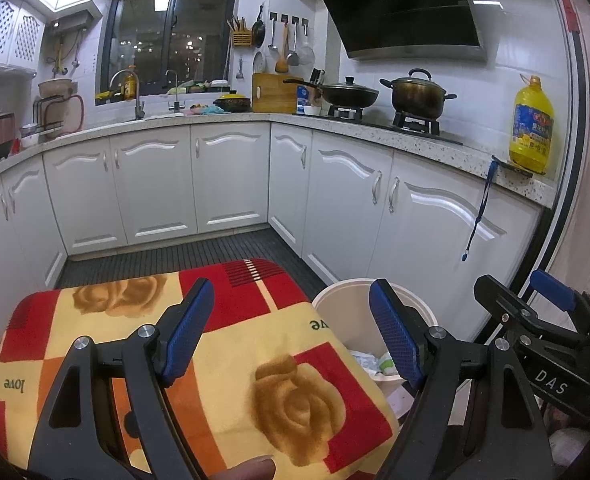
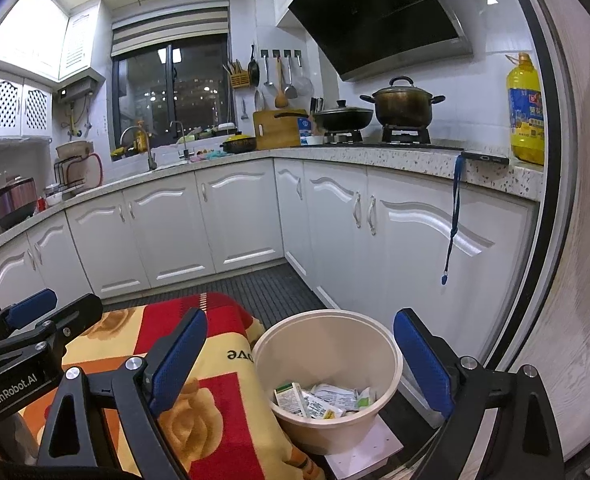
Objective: Collect trash
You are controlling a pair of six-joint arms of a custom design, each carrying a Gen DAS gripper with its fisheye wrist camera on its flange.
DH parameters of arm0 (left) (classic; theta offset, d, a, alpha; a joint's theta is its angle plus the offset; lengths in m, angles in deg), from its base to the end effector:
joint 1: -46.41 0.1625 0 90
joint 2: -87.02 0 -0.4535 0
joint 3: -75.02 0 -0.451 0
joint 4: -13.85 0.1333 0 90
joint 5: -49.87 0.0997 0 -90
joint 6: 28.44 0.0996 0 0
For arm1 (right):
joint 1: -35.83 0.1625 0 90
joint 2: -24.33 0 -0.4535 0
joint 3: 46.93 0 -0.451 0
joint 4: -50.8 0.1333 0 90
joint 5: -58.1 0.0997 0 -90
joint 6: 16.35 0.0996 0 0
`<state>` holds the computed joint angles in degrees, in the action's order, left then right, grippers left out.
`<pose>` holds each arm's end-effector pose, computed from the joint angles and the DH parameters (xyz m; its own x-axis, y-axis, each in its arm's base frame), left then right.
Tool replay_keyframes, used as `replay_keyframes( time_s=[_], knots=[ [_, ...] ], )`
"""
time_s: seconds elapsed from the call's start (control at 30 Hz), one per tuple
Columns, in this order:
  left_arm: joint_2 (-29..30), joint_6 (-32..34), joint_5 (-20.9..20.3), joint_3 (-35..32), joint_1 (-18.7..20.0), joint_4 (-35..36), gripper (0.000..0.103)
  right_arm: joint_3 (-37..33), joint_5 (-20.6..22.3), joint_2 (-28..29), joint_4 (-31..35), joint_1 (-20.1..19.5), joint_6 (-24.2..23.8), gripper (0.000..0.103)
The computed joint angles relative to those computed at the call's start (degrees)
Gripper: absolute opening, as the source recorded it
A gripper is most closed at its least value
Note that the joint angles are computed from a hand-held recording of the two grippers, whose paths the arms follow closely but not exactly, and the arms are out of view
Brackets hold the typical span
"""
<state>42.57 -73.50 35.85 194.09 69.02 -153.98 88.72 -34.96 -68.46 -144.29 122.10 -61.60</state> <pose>-0.4140 -0.4215 0.0267 -0.7536 -0.1285 -0.6446 0.5496 0.4147 -0.7252 0.0989 -0.4504 0.3506 -0.7209 -0.2513 0.6459 -0.6841 0.4069 -0.6053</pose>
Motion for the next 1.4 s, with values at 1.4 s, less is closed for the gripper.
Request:
replay_keyframes(
  time_s=[1.4],
  knots=[
    [0.2,3.9,-2.1,0.2,0.9,-3.3,0.079,-1.0,-0.2,1.3,0.9,-1.2,-0.7,0.093]
  ],
)
